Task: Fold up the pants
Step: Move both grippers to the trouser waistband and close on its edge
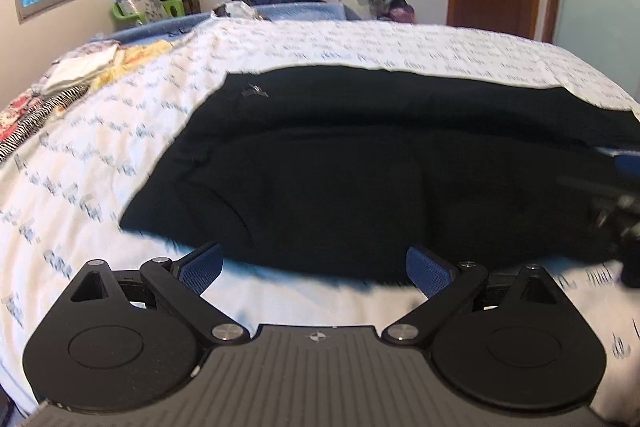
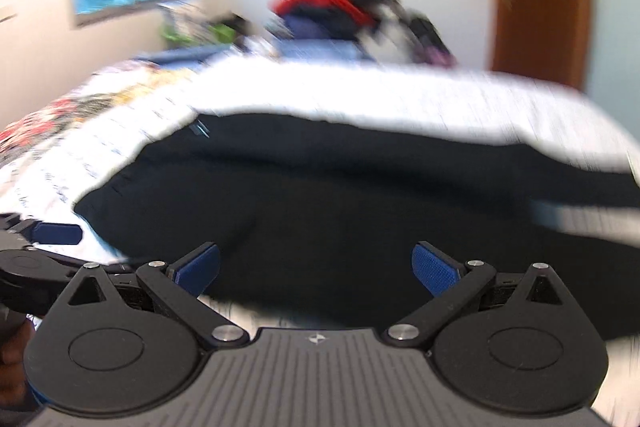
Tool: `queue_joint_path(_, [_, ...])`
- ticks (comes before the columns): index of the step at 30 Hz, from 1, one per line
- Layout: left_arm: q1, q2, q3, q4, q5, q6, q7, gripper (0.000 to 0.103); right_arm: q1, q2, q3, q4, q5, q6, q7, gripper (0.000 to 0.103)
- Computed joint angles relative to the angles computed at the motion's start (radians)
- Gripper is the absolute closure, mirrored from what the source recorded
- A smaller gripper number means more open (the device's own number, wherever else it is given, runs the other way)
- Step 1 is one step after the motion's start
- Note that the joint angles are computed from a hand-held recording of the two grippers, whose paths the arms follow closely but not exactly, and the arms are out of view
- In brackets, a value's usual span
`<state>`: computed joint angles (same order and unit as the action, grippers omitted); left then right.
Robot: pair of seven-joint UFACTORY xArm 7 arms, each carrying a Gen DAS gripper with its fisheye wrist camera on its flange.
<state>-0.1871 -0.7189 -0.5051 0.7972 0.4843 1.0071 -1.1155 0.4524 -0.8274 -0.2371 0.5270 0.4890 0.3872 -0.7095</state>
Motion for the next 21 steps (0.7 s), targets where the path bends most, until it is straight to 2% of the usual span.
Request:
queue_joint_path(3, [0.026,-0.003,0.032,0.000,0.016,-0.025,0.000,0.005,0.216,0.071,-0.158,0.094,0.064,-0.048,-0.215,0.000])
queue_joint_path(7, [0.072,0.022,0.064,0.022,0.036,-0.040,0.019,0.006,0.387,0.264,-0.289,0.283,0.158,-0.018,-0.401,0.000])
queue_joint_path(10, [0.107,0.049,0.084,0.040,0.062,-0.054,0.032,0.008,0.504,0.470,-0.413,0.469,0.258,0.070,-0.547,0.000])
queue_joint_path(12, [0.122,0.077,0.106,0.055,0.065,-0.064,0.044,0.010,0.551,0.630,-0.493,0.608,0.360,0.174,-0.629,0.000])
queue_joint_path(14, [0.132,0.102,0.131,0.068,0.061,-0.080,0.054,0.010,0.557,0.773,-0.541,0.710,0.498,0.255,-0.748,0.000])
queue_joint_path(16, [0.147,0.127,0.144,0.082,0.061,-0.079,0.050,0.010,0.511,0.929,-0.546,0.841,0.613,0.363,-0.815,0.000])
queue_joint_path(18, [0.163,0.156,0.148,0.100,0.076,-0.073,0.043,0.010,0.419,1.092,-0.523,1.006,0.679,0.504,-0.791,0.000])
queue_joint_path(21, [0.169,0.191,0.158,0.122,0.100,-0.061,0.044,0.009,0.278,1.288,-0.460,1.250,0.715,0.668,-0.683,0.000])
